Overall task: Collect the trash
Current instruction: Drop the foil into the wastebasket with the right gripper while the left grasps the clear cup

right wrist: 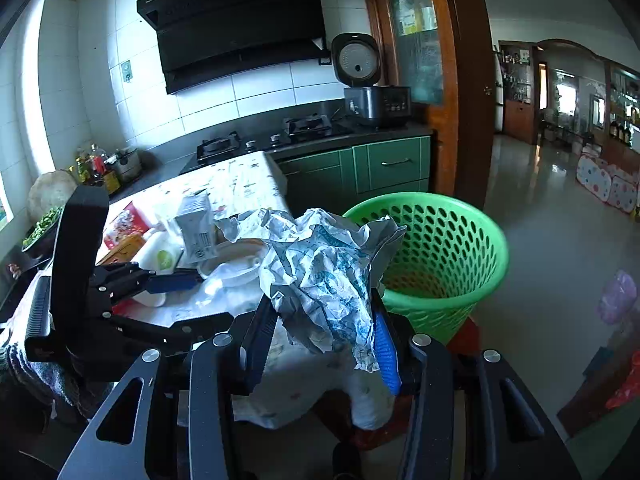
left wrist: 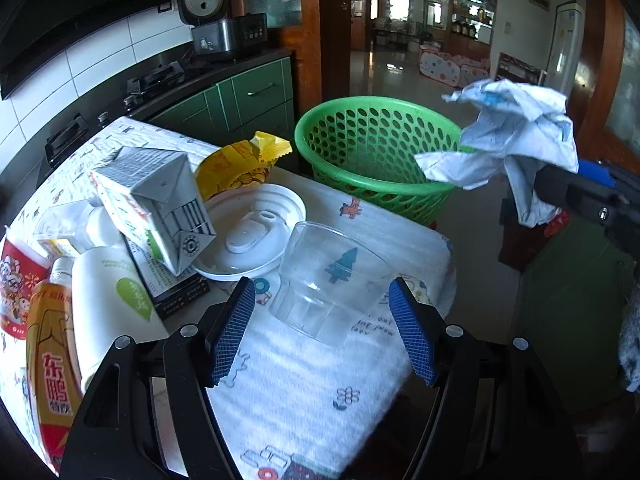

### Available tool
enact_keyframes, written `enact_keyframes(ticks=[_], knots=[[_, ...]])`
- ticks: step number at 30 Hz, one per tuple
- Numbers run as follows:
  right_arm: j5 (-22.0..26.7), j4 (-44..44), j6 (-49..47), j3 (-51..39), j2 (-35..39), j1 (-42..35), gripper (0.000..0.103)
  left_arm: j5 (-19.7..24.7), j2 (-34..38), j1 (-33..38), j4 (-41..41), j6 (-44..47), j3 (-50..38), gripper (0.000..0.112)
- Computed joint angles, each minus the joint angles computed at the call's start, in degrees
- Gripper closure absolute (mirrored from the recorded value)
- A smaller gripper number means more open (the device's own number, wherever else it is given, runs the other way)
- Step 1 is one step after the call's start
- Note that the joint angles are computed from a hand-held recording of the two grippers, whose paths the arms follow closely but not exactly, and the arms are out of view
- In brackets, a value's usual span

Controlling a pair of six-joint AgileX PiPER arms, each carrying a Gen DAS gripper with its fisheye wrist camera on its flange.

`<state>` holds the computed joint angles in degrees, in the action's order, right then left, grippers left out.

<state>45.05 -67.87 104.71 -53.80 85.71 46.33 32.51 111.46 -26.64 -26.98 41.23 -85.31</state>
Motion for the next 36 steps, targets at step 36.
enact_keyframes(ticks=[36], knots=[[-17.75, 5.78, -16.09, -12.42, 18.78, -28.66, 0.045, 6.73, 2.54, 1.14, -4.05, -1.35, -13.79, 0.054]])
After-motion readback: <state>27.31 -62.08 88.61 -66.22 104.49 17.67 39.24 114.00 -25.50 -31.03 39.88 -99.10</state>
